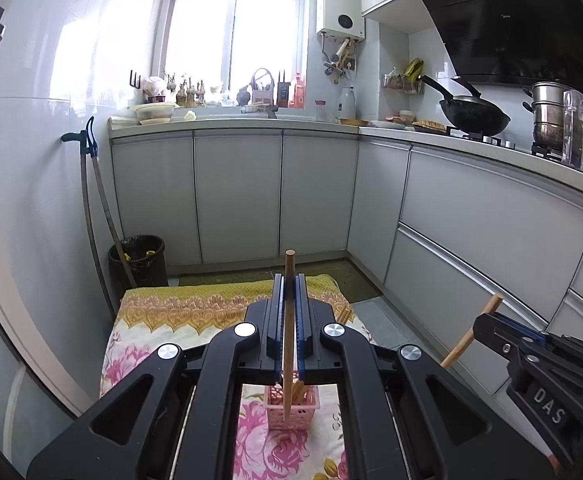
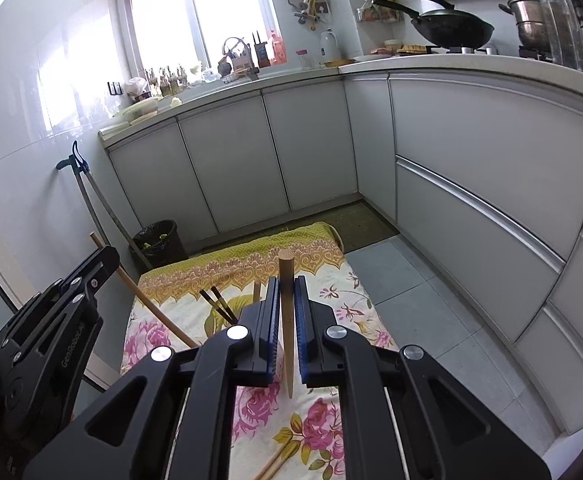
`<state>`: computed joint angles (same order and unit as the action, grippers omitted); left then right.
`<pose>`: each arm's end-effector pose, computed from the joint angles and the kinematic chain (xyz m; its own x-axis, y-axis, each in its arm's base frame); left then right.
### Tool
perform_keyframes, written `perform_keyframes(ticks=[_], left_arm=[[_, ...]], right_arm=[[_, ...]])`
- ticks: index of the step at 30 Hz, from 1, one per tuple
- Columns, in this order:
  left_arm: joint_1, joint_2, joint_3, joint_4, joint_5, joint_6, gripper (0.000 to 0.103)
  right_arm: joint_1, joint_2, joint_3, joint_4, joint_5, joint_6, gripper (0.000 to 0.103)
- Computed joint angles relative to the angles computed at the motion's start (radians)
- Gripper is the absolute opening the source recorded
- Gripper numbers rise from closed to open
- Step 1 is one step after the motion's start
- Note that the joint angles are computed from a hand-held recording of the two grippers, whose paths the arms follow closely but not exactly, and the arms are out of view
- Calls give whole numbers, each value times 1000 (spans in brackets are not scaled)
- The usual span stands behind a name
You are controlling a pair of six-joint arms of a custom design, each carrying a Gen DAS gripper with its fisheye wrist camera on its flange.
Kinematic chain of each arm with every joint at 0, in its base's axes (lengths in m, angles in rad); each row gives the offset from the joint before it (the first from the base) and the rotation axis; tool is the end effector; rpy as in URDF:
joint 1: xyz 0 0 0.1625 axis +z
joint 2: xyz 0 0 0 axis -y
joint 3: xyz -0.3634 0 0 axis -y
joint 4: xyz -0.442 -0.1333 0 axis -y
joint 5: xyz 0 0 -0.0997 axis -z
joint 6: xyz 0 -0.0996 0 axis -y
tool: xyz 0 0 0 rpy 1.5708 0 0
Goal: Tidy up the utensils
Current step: 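Lift both chopsticks toward the pink holder with both tools, then drop the chopsticks into the pink holder and open both tools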
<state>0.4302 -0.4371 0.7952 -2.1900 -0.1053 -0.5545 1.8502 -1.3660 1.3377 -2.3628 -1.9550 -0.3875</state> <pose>-0.6686 -0.5624 0.1770 -0.6980 -0.2220 -0.6809 0.6006 0.3365 -0.7253 0.2719 -0.5995 0.5408 -0.8240 -0.2405 0.5130 -0.5394 0.6099 -0.5805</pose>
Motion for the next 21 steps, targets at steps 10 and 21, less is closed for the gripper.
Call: perform_keyframes(ticks=[10,21], left_arm=[[74,55,-101,73,-10,-42,4],[77,-5,-23,185,-5,-186,34]], right_arm=[[-11,54,-56,6,19,-11,8],[-21,66,-59,18,26,9,8]])
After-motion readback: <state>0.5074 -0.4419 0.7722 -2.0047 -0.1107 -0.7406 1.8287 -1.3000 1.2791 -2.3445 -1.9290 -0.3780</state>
